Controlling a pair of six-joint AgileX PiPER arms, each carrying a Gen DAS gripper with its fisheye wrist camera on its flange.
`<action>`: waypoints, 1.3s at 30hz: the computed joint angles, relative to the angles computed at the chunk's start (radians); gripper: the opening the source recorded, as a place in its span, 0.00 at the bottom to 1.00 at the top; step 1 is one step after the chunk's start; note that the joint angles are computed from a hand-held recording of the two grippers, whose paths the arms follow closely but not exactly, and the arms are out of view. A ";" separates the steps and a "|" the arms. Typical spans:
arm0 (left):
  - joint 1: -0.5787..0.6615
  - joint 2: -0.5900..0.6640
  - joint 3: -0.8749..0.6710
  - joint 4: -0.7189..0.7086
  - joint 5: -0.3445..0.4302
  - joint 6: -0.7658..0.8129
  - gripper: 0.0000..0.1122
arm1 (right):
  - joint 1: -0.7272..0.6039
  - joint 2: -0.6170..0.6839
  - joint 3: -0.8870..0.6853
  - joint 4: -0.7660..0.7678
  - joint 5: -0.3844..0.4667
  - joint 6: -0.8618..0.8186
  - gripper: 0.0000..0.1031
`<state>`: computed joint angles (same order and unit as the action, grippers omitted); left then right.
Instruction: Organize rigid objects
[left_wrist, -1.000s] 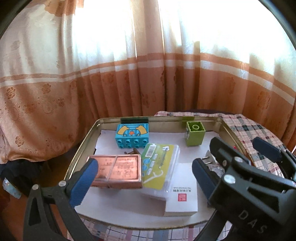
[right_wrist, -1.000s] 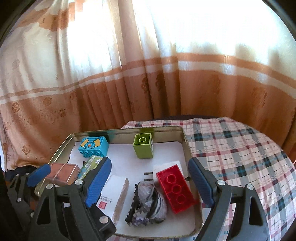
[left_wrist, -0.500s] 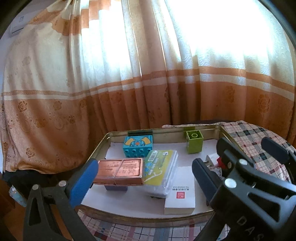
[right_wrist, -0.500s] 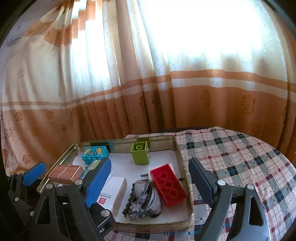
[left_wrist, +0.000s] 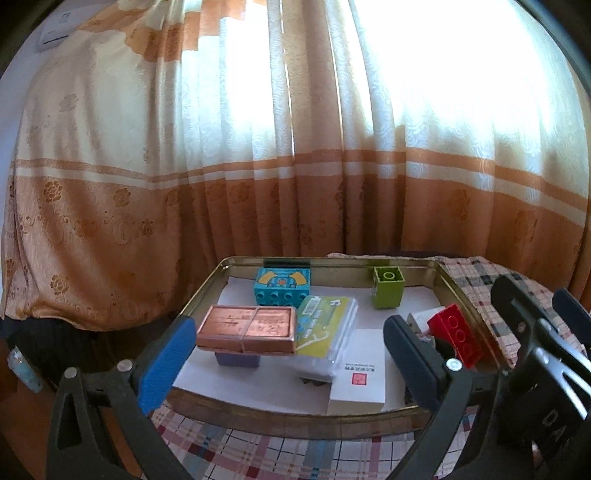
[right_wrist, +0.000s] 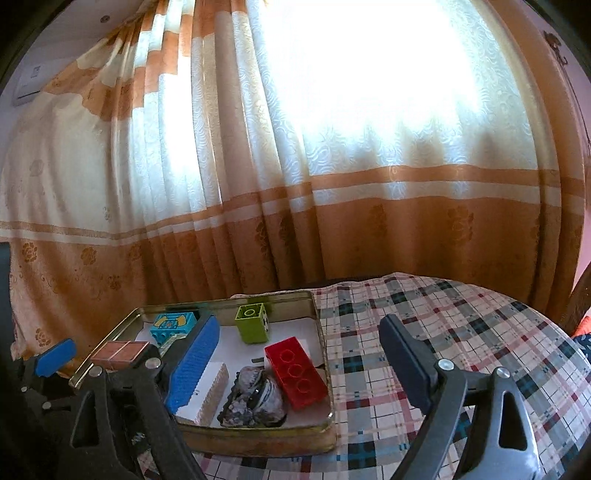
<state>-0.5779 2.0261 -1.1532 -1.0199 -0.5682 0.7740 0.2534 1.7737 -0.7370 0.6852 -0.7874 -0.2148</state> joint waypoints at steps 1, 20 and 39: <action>-0.003 -0.004 0.010 0.006 -0.013 -0.015 0.91 | 0.003 -0.002 0.007 0.003 -0.010 0.001 0.88; -0.003 -0.066 0.138 0.074 -0.078 -0.192 0.91 | 0.070 -0.033 0.085 0.039 -0.143 -0.038 0.91; -0.018 -0.068 0.146 0.033 -0.114 -0.163 0.91 | 0.104 -0.032 0.099 0.082 -0.185 -0.068 0.92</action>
